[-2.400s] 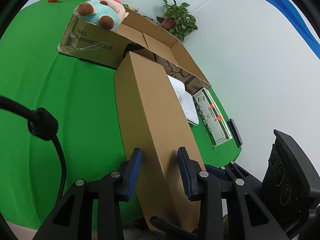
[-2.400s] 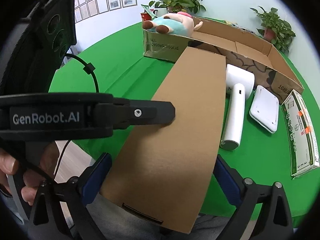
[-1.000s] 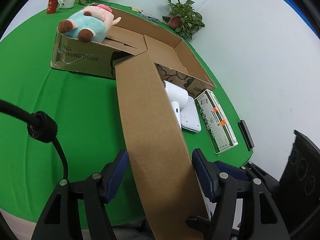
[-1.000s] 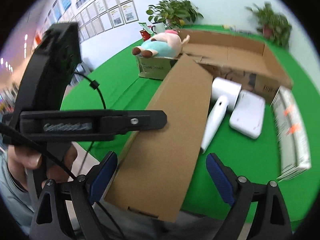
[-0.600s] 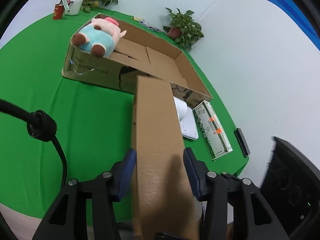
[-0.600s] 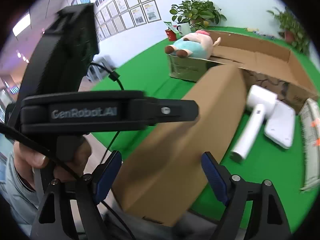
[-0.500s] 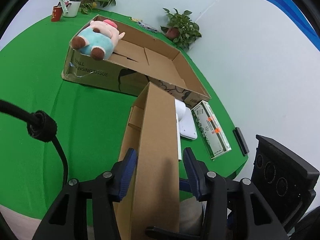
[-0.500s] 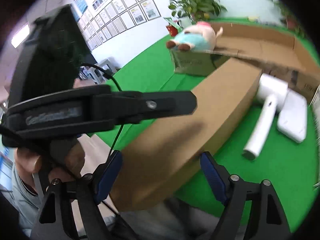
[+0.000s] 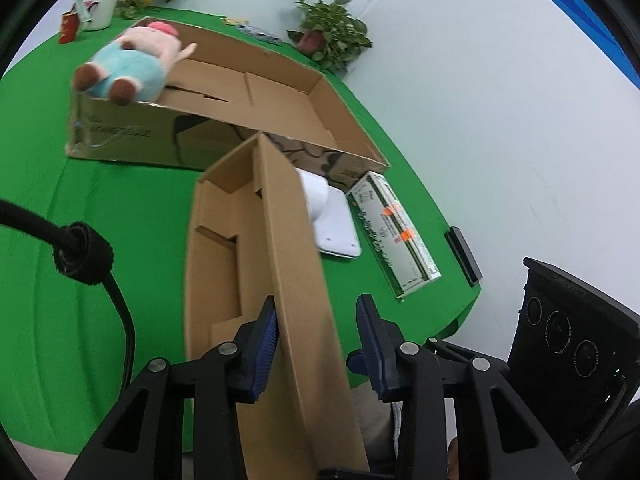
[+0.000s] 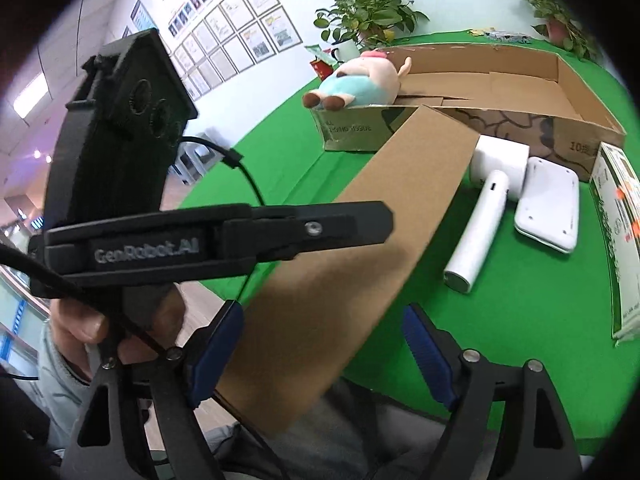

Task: Organize objects
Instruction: 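Lift the long box and turn it open side up with the left gripper, then carry the long box over the open box and lower it inside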

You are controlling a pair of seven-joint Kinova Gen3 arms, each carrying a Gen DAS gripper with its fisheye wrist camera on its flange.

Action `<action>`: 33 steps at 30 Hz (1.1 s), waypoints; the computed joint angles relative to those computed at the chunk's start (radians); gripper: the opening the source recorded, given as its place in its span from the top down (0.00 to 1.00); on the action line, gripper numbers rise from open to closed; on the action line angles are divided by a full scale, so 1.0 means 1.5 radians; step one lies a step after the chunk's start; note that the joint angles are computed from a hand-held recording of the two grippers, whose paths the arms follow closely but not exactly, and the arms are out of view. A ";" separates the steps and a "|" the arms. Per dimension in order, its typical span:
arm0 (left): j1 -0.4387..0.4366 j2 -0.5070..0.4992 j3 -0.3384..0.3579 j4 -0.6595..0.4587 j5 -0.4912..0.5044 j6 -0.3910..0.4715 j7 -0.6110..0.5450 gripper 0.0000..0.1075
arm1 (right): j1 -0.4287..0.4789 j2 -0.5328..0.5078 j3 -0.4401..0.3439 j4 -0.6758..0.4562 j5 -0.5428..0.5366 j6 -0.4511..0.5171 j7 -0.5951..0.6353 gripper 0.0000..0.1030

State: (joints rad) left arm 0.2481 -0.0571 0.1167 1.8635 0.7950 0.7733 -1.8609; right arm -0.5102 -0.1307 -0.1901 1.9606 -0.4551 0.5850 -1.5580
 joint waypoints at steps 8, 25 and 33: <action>0.017 0.059 0.050 -0.048 -0.008 0.000 0.008 0.67 | 0.025 -0.018 -0.008 0.018 0.067 0.001 -0.069 0.21; -0.003 -0.098 0.028 0.035 -0.323 -0.008 0.314 0.65 | -0.046 0.058 0.047 -0.009 -0.009 -0.004 -0.005 0.71; 0.010 -0.078 0.041 0.064 -0.370 -0.020 0.367 0.67 | 0.110 0.061 -0.158 -0.028 0.189 -0.017 -0.202 0.71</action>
State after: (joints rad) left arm 0.2625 -0.1737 0.1779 1.9597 0.2392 0.7433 -1.3100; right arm -0.3453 -0.0392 -0.4276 1.9182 -0.1709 0.5593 -1.8615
